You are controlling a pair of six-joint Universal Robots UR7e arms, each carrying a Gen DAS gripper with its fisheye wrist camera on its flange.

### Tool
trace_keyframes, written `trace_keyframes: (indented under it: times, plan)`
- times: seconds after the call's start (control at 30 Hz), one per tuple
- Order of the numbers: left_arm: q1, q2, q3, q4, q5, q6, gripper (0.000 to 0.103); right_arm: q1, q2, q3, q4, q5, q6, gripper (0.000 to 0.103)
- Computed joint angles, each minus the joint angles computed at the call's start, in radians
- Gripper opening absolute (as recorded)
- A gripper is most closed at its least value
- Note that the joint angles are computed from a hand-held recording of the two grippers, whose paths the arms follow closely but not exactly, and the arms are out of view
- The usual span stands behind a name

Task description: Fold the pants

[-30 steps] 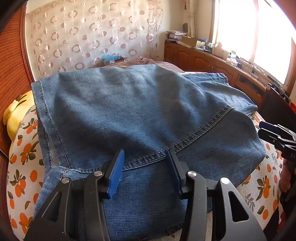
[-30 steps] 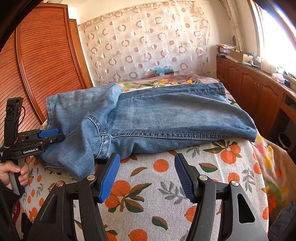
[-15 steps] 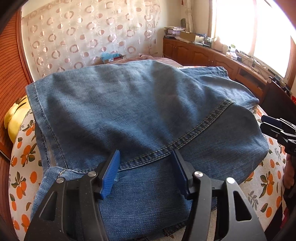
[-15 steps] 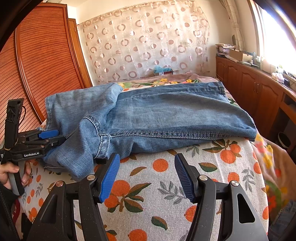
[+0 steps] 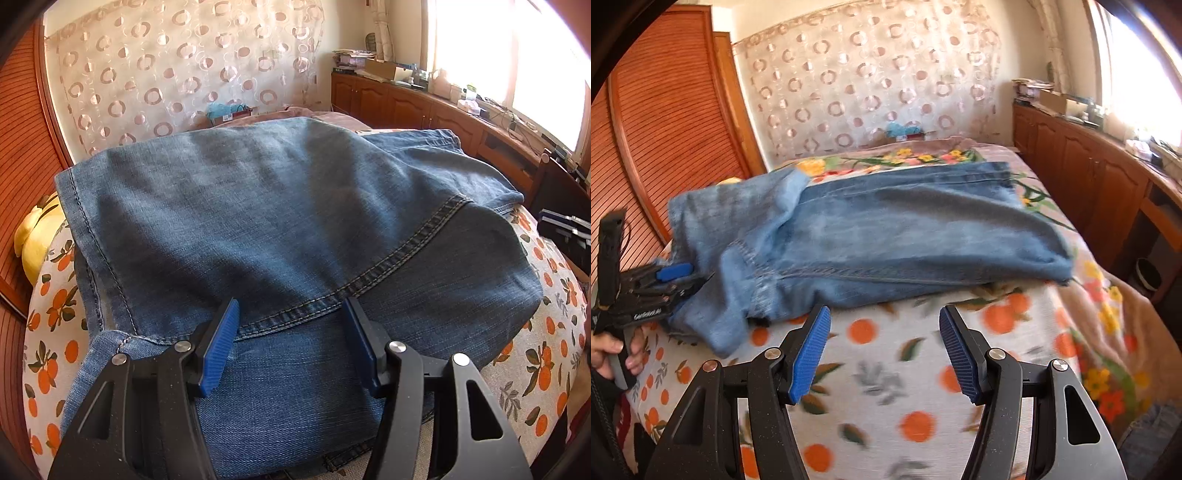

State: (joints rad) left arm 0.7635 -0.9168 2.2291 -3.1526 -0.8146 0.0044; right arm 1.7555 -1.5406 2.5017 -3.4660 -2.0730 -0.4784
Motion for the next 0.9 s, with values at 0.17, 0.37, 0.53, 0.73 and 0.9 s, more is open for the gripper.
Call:
trace_keyframes:
  times: [0.17, 0.37, 0.53, 0.73, 0.9]
  plan:
    - [0.004, -0.004, 0.000, 0.002, -0.010, 0.001, 0.058, -0.033, -0.037, -0.034, 0.025, -0.086, -0.074, 0.063]
    - [0.005, -0.021, 0.016, -0.024, -0.028, 0.002, 0.059, -0.123, -0.094, -0.086, 0.123, -0.099, -0.087, 0.063]
    - [-0.015, -0.049, 0.044, -0.026, -0.008, -0.004, 0.059, -0.162, -0.108, -0.120, 0.175, -0.125, -0.102, 0.063]
    - [-0.038, -0.105, 0.073, -0.026, -0.025, -0.036, 0.059, -0.169, -0.119, -0.160, 0.284, -0.086, -0.065, 0.063]
    - [-0.062, -0.135, 0.091, -0.030, -0.033, -0.049, 0.059, -0.204, -0.119, -0.197, 0.331, -0.026, -0.035, 0.062]
